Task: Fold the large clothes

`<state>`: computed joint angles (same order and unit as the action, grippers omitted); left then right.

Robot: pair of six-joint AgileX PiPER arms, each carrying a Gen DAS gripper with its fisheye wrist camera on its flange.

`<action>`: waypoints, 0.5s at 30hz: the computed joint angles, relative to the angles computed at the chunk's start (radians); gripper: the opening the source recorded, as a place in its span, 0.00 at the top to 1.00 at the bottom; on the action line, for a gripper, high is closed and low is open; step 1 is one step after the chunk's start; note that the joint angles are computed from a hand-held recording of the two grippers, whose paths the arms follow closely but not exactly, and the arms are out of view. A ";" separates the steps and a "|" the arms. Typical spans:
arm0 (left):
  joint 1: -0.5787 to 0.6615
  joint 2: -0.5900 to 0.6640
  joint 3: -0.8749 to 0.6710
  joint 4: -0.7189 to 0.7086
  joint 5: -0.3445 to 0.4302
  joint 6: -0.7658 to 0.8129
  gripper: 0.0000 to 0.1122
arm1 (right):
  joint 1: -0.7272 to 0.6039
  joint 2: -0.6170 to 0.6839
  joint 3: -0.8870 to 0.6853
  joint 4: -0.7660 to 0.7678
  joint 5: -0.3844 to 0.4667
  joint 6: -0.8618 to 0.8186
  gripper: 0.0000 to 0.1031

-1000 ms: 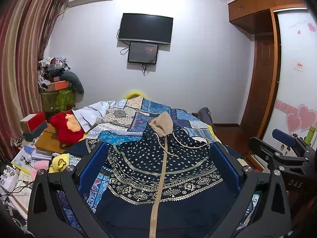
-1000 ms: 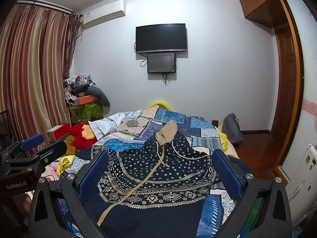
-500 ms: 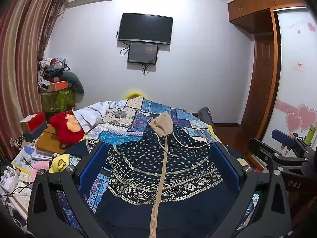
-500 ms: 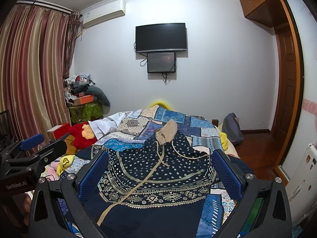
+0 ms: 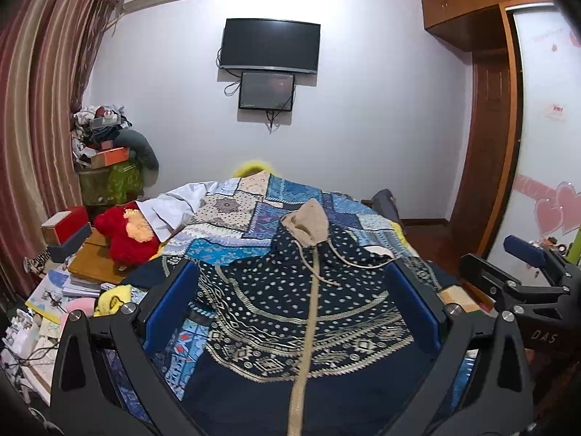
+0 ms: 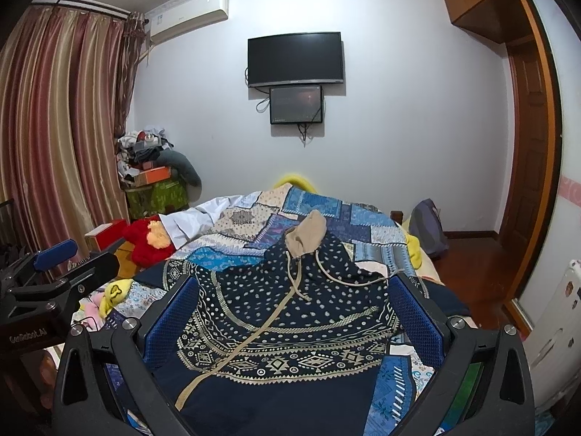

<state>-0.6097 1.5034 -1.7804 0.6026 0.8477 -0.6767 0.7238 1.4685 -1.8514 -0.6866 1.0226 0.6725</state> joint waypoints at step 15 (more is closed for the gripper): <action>0.352 0.460 -0.520 -0.319 0.178 0.284 0.08 | -0.314 0.408 -0.464 0.444 0.025 -0.320 0.00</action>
<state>-0.2578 1.9630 -2.3008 0.2835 1.0260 -0.3931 0.4099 1.8767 -2.3155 -0.2426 1.0473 0.3526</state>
